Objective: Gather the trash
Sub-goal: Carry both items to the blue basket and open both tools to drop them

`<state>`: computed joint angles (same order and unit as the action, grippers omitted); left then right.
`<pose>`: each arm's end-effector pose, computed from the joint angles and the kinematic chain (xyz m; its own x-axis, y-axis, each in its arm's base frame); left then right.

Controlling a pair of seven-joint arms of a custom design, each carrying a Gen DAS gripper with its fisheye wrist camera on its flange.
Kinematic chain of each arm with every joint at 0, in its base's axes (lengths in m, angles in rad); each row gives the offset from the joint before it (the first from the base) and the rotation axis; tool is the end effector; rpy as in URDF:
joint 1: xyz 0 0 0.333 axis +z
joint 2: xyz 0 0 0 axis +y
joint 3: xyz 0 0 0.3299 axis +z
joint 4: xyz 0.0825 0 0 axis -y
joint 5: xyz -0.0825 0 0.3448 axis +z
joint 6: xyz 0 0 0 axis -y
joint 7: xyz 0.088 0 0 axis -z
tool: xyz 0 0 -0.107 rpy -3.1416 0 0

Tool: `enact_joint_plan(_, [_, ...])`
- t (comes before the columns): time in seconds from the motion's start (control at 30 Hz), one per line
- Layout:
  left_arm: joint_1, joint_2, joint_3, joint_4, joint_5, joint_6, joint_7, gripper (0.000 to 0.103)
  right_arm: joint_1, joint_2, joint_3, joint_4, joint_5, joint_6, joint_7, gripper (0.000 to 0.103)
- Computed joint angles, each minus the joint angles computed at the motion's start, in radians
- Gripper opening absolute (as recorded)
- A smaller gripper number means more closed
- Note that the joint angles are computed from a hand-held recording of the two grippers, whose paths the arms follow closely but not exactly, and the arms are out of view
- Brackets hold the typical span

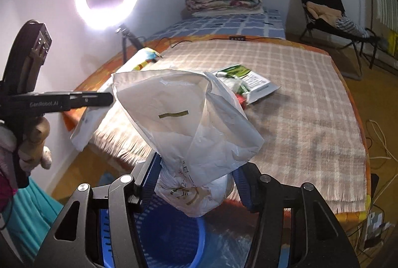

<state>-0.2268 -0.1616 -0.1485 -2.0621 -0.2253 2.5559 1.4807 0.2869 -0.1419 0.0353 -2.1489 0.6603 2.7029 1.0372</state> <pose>0.4798 -0.1916 0.6059 -0.2168 -0.9461 0.2405 -0.8184 0.0419 -0.5731 0.4953 0.1443 0.5682 0.4247 -0.8742 -0.2355 -0.7094 -0.1596 -0.6865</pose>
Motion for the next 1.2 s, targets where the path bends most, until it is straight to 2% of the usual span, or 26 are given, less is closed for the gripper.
enact_joint_plan(0.23, [-0.052, -0.123, 0.009, -0.182, -0.037, -0.009, 0.013, 0.017, 0.011, -0.039, 0.009, -0.072, -0.005, -0.037, 0.024, 0.054])
enact_joint_plan(0.43, [-0.095, -0.178, 0.015, -0.276, -0.055, -0.027, 0.015, 0.017, 0.027, -0.065, 0.015, -0.127, -0.017, -0.066, 0.035, 0.054])
enact_joint_plan(0.7, [-0.14, -0.203, 0.029, -0.353, -0.084, -0.051, 0.041, 0.017, 0.046, -0.073, 0.023, -0.174, -0.037, -0.102, 0.047, 0.054])
enact_joint_plan(0.97, [-0.136, -0.196, 0.02, -0.382, -0.081, -0.08, 0.031, 0.017, 0.055, -0.068, 0.03, -0.196, -0.053, -0.123, 0.045, 0.056])
enact_joint_plan(1.03, [-0.131, -0.189, 0.019, -0.378, -0.074, -0.088, 0.023, 0.021, 0.056, -0.06, 0.03, -0.194, -0.056, -0.132, 0.043, 0.056])
enact_joint_plan(1.1, [-0.128, -0.179, 0.021, -0.376, -0.08, -0.09, 0.022, 0.038, 0.055, -0.054, 0.033, -0.191, -0.064, -0.141, 0.046, 0.056])
enact_joint_plan(1.17, [-0.12, -0.181, 0.015, -0.381, -0.069, -0.082, 0.01, 0.051, 0.054, -0.054, 0.037, -0.191, -0.079, -0.149, 0.056, 0.057])
enact_joint_plan(1.2, [-0.118, -0.183, 0.014, -0.385, -0.067, -0.076, 0.008, 0.053, 0.053, -0.051, 0.039, -0.189, -0.087, -0.155, 0.062, 0.058])
